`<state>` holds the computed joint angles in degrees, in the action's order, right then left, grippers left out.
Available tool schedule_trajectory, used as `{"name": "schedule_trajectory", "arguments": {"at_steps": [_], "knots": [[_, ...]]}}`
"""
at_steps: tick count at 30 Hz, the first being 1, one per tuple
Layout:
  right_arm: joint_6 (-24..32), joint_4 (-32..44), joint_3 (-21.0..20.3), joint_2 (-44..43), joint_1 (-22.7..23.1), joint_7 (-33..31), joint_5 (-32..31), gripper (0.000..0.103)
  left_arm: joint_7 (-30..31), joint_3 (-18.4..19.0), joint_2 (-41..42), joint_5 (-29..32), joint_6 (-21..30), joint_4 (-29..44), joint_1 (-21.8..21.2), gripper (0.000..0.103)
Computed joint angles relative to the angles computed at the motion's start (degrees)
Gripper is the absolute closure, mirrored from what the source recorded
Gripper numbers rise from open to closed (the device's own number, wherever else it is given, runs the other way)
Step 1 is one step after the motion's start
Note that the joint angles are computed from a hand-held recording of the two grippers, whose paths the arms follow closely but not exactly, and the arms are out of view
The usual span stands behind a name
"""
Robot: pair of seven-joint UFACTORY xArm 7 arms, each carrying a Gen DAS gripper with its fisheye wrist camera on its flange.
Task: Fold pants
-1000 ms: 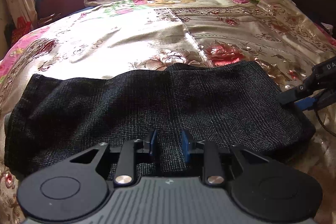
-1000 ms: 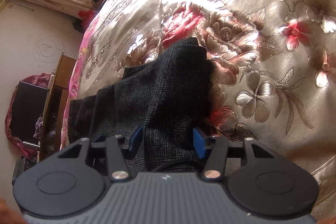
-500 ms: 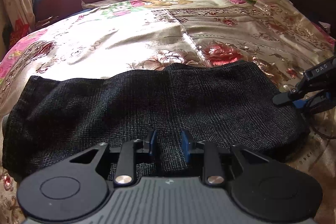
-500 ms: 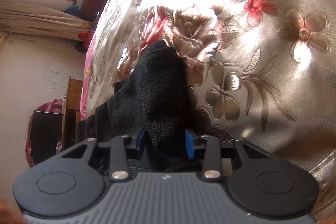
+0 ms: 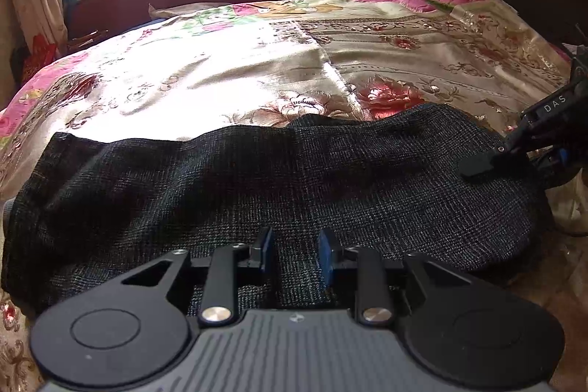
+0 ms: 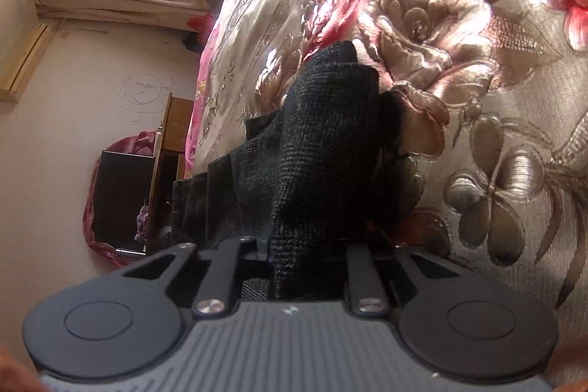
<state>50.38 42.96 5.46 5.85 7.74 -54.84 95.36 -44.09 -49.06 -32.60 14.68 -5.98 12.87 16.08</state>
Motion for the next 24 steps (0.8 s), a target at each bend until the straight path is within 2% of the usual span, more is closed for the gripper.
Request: {"name": "schedule_trajectory", "arguments": {"at_steps": [1,2,5,8,11,15,17,20,24], "knots": [[-0.89,-0.98,-0.14,-2.26,-0.09,1.85,-0.53,0.089,-0.11,0.78,0.10,-0.20,-0.16,-0.21,-0.69,0.062],[-1.04,-1.60,-0.42,-4.26,-0.23,3.73,-0.91,0.094,-0.18,1.44,0.37,-0.41,-0.37,-0.38,-1.25,0.062],[-1.03,-0.15,-0.24,-6.80,0.78,6.63,-1.67,0.094,-0.65,2.04,0.76,-1.51,-2.15,-1.12,-1.63,0.062],[-6.20,5.09,1.87,-5.44,4.02,8.87,-5.48,0.094,0.15,1.94,1.36,-2.74,-4.05,-1.72,-1.36,0.062],[-8.35,10.09,3.48,-2.75,6.67,8.80,-4.73,0.094,1.71,4.27,0.29,-4.53,-5.72,-3.23,-3.30,0.062],[-10.84,17.55,6.16,1.58,10.32,8.13,-1.75,0.094,3.99,10.04,-2.70,-7.34,-8.14,-6.46,-7.43,0.062],[-12.24,21.52,7.45,3.97,12.21,7.66,-3.07,0.094,5.15,13.79,-5.86,-8.66,-7.66,-8.55,-10.19,0.062],[-15.32,29.14,9.77,9.47,15.96,12.32,-11.78,0.094,6.79,18.57,-11.52,-9.25,-4.11,-11.80,-13.12,0.062],[-19.60,36.71,12.88,16.89,19.32,17.40,-20.22,0.094,7.79,26.21,-20.57,-8.78,2.15,-17.19,-16.54,0.062]]}}
